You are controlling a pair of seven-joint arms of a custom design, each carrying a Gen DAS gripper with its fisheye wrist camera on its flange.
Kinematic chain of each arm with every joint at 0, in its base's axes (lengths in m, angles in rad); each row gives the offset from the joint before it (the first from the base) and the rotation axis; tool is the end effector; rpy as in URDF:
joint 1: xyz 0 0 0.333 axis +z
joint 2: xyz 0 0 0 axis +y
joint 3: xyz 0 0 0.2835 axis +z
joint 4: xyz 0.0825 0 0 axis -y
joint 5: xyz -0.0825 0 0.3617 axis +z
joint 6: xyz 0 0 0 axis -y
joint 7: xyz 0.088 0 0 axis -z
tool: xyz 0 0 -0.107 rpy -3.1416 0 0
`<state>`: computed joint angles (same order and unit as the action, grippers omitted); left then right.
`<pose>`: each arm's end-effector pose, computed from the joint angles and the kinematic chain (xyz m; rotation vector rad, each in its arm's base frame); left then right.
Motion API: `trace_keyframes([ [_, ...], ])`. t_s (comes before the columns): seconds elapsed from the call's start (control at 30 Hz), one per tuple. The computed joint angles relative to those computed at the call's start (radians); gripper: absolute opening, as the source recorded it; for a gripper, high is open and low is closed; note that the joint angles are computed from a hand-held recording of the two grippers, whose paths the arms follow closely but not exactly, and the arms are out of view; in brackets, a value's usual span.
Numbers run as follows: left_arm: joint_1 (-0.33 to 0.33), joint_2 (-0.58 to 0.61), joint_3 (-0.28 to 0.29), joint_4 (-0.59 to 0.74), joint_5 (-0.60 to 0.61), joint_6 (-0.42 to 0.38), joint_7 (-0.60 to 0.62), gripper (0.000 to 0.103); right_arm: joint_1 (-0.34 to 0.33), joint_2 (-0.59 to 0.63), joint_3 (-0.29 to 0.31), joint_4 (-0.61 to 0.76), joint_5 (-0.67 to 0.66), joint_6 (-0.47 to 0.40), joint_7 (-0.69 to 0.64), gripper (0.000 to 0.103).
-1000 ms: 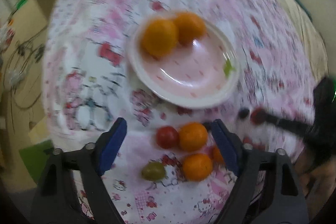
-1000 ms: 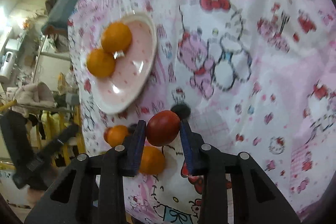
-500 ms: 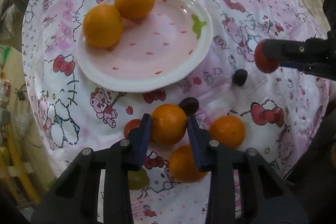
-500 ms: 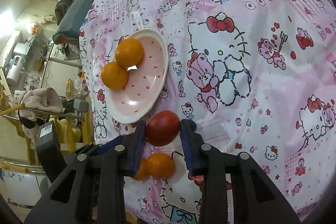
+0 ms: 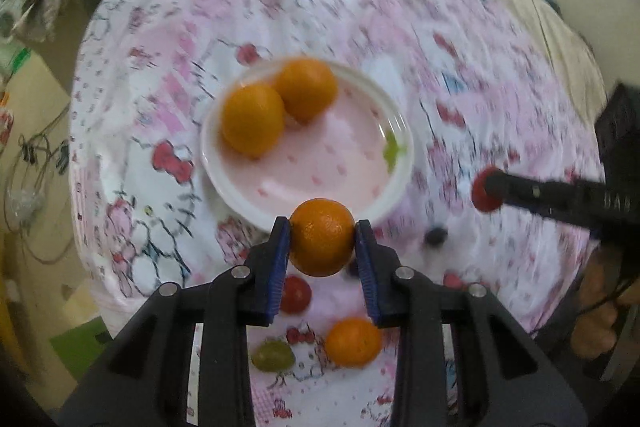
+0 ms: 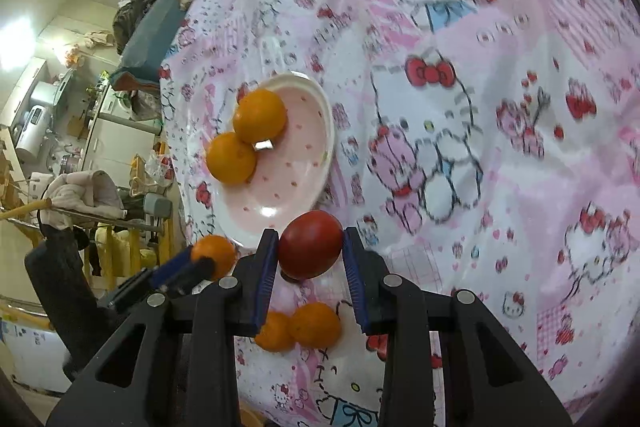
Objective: Organize fruits
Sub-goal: 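Lower the tangerine onto the plate and open the left tool while the right tool holds the tomato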
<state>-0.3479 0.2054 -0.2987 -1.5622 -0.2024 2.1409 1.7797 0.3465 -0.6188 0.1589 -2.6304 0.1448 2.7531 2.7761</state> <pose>0.5065 -0.3726 0.5429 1.2037 -2.8096 0.7042 0.3535 0.1940 0.5096 -0.8969 2.2312 0.0691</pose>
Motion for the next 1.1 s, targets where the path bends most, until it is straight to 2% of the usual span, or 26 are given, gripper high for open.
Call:
trace_keyframes([
  [0.2, -0.024, 0.121, 0.004, 0.144, 0.042, -0.021, -0.08, 0.029, -0.011, 0.096, -0.046, 0.101, -0.018, -0.018, -0.105, 0.034],
  [0.43, -0.048, 0.219, 0.008, 0.241, 0.082, -0.033, -0.14, 0.029, -0.002, 0.235, -0.103, 0.208, 0.042, -0.009, -0.263, 0.034],
  [0.63, -0.088, 0.342, 0.012, 0.401, 0.124, -0.135, -0.18, 0.029, -0.005, 0.338, -0.133, 0.274, 0.125, -0.032, -0.401, 0.034],
  [0.77, -0.106, 0.377, 0.022, 0.441, 0.147, -0.157, -0.198, 0.029, -0.008, 0.384, -0.138, 0.287, 0.199, -0.028, -0.476, 0.035],
  [0.93, -0.119, 0.424, 0.028, 0.515, 0.161, -0.191, -0.213, 0.029, -0.031, 0.403, -0.119, 0.293, 0.207, -0.032, -0.491, 0.035],
  [1.1, -0.116, 0.402, 0.029, 0.477, 0.167, -0.17, -0.203, 0.029, -0.039, 0.413, -0.112, 0.296, 0.213, -0.035, -0.496, 0.035],
])
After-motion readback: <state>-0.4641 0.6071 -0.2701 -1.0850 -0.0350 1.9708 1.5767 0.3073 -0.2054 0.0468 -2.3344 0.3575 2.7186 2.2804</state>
